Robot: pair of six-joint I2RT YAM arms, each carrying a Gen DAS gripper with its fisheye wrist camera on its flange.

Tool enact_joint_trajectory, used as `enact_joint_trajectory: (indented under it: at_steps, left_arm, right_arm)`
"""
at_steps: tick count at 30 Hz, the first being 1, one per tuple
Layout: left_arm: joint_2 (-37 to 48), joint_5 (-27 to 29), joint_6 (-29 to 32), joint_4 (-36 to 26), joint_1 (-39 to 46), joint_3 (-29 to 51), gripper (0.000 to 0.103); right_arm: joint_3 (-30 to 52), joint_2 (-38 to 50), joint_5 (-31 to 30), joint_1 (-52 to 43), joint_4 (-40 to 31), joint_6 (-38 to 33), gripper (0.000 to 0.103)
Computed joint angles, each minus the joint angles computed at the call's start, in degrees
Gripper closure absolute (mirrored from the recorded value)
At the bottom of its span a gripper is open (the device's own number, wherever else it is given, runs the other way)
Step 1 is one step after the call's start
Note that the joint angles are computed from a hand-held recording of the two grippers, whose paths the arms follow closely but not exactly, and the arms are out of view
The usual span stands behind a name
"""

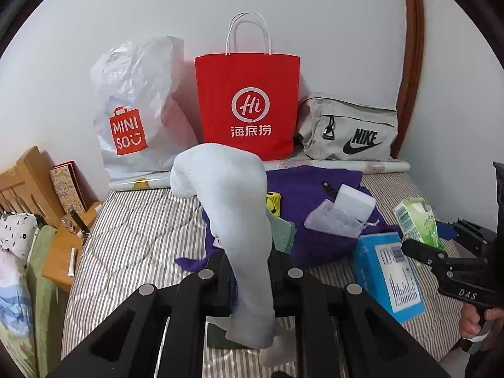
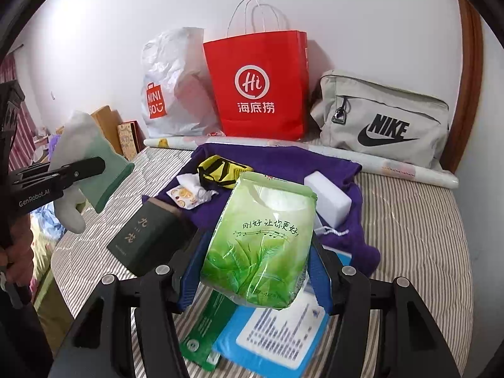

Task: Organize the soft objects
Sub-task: 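Drop the sock on the towel with the left tool while the right tool releases the soap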

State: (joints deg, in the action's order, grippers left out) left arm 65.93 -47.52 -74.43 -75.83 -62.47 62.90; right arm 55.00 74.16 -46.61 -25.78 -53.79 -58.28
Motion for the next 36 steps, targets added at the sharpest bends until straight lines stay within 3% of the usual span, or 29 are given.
enact_joint_trajectory:
  at_steps: [8, 11, 18, 28, 36]
  left_arm:
    - [-3.9, 8.2, 17.6, 14.4, 14.7, -4.8, 0.089]
    - [-5.0, 14.2, 24.5, 21.1, 21.3, -7.5, 0.089]
    - [-1.4, 24.4, 34.8, 31.5, 32.2, -9.7, 0.089]
    - [9.1, 37.0, 42.7, 41.6, 43.9, -9.9, 0.087]
    - [16.4, 42.4, 45.1, 46.5, 47.4, -8.6, 0.087]
  right_arm:
    - [1.5, 4.7, 3.4, 6.8, 8.3, 8.0, 0.044]
    - [2.5, 6.9, 5.3, 9.8, 11.1, 10.8, 0.044]
    - [6.8, 15.1, 12.2, 18.0, 15.8, 17.3, 0.044]
    - [11.0, 23.9, 19.0, 24.4, 19.2, 20.0, 0.044]
    - [14.4, 29.3, 23.2, 27.6, 19.2, 20.2, 0.044]
